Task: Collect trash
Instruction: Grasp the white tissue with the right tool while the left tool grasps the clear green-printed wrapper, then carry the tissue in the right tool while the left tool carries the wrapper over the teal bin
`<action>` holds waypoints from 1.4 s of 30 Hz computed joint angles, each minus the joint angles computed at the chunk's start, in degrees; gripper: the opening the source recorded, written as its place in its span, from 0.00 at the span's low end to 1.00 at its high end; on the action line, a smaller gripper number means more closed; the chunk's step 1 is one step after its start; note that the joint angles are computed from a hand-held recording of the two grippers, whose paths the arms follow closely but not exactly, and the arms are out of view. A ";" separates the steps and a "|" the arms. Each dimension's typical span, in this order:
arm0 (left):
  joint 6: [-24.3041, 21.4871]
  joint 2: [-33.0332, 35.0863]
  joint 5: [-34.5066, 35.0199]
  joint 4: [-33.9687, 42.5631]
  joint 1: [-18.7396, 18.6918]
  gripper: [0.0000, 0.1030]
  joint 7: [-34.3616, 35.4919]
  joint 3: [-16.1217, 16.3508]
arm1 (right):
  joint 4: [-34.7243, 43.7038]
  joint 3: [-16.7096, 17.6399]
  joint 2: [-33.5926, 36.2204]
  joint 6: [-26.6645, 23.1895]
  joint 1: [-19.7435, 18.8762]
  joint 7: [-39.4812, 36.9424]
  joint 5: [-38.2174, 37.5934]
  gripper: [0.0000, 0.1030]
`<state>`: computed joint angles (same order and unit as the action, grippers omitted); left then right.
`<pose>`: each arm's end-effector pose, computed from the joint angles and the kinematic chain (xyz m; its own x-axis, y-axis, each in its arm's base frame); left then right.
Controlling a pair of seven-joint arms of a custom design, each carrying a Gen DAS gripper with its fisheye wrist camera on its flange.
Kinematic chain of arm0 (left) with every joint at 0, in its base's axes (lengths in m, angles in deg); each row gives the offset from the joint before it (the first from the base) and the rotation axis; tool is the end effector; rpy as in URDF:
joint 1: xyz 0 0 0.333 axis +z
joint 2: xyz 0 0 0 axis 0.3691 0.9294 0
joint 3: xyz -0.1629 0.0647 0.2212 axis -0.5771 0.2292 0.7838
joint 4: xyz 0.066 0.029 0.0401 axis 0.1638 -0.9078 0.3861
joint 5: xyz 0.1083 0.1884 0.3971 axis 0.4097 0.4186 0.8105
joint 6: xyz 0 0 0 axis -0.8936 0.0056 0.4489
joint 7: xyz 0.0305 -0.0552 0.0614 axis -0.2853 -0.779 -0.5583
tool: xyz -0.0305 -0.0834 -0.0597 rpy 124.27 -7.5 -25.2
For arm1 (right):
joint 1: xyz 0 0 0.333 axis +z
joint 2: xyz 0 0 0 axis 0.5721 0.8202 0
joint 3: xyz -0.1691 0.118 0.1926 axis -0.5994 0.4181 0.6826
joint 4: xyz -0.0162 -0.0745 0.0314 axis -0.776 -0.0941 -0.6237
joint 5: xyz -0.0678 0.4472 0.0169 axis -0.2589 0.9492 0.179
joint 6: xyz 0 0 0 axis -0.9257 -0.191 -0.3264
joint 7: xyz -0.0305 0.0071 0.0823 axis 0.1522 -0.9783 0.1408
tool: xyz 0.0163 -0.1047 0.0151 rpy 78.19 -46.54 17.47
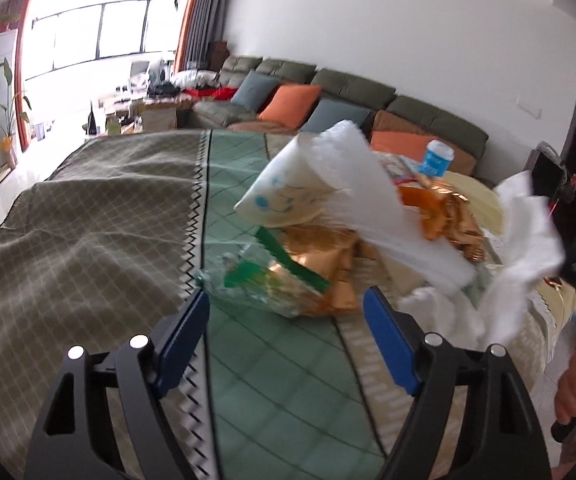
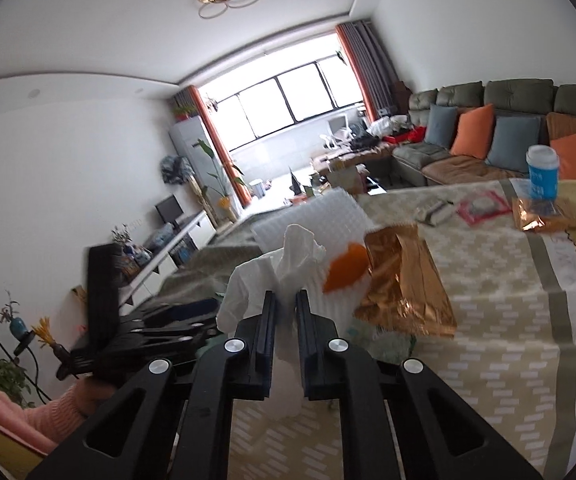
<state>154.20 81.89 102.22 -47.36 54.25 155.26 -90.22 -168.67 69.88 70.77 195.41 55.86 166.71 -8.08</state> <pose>0.6849 -0.1919 0.2636 -0.5291 -0.8296 0.1784 -0.6050 0.2213 -0.7649 0.5606 0.3129 0.2883 0.2465 -0.8728 -0.4212 -0.4774 0.2689 -0.8365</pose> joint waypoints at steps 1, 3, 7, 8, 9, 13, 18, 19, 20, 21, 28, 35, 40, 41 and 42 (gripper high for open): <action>-1.45 0.44 -0.17 1.60 -0.89 0.77 -0.21 0.69 | 0.21 0.14 -0.12 0.02 -0.23 0.31 -0.54 0.10; -4.32 1.34 -1.36 4.13 -2.12 0.77 0.70 1.39 | 0.99 0.20 0.13 -0.11 -0.59 0.65 -1.55 0.10; -8.86 2.17 -4.51 8.81 -6.11 0.74 1.30 4.73 | 2.02 0.71 0.60 -0.21 -1.46 2.02 -4.07 0.10; -9.74 2.54 -5.46 9.35 -6.09 0.69 1.86 4.61 | 2.46 0.85 0.86 -0.39 -1.80 2.52 -4.97 0.10; -11.25 3.25 -6.68 9.98 -5.36 0.60 2.75 3.84 | 3.02 1.05 1.26 -0.64 -2.31 3.18 -6.19 0.10; -13.55 4.70 -10.97 11.07 -3.29 0.32 5.94 1.98 | 4.73 1.96 2.33 -1.79 -3.77 5.30 -10.04 0.10; -13.22 5.77 -15.87 10.07 -0.08 0.11 10.66 -0.48 | 8.42 2.87 4.38 -4.37 -4.73 6.25 -13.84 0.10; -13.18 5.59 -16.82 9.58 0.61 0.07 11.48 -1.03 | 9.37 3.45 5.05 -4.94 -5.46 6.86 -15.23 0.10; -12.88 5.61 -17.66 9.27 1.18 0.07 12.43 -1.45 | 9.98 3.91 5.48 -5.28 -6.01 7.33 -16.21 0.10; -11.90 5.31 -18.42 8.53 1.82 0.07 13.40 -1.84 | 11.00 4.59 6.21 -5.76 -6.69 7.98 -17.61 0.10; -10.21 3.40 -22.82 6.48 3.98 0.47 16.85 -2.88 | 16.04 6.60 9.09 -9.03 -7.95 7.60 -20.26 0.10; -13.86 5.93 -24.58 16.38 -3.77 0.73 14.53 2.54 | 18.36 8.89 11.23 -10.42 -10.14 8.56 -21.55 0.10; -25.55 8.59 -24.78 28.99 -14.16 0.39 9.85 11.93 | 18.62 9.98 11.84 -10.97 -11.55 8.84 -22.46 0.11; -26.52 8.97 -24.92 30.30 -15.38 0.33 9.60 13.17 | 18.78 10.25 11.99 -11.18 -11.89 8.96 -22.69 0.11; -27.33 9.18 -25.26 31.14 -16.15 0.22 9.83 13.98 | 19.09 10.57 12.17 -11.56 -12.21 9.10 -22.89 0.11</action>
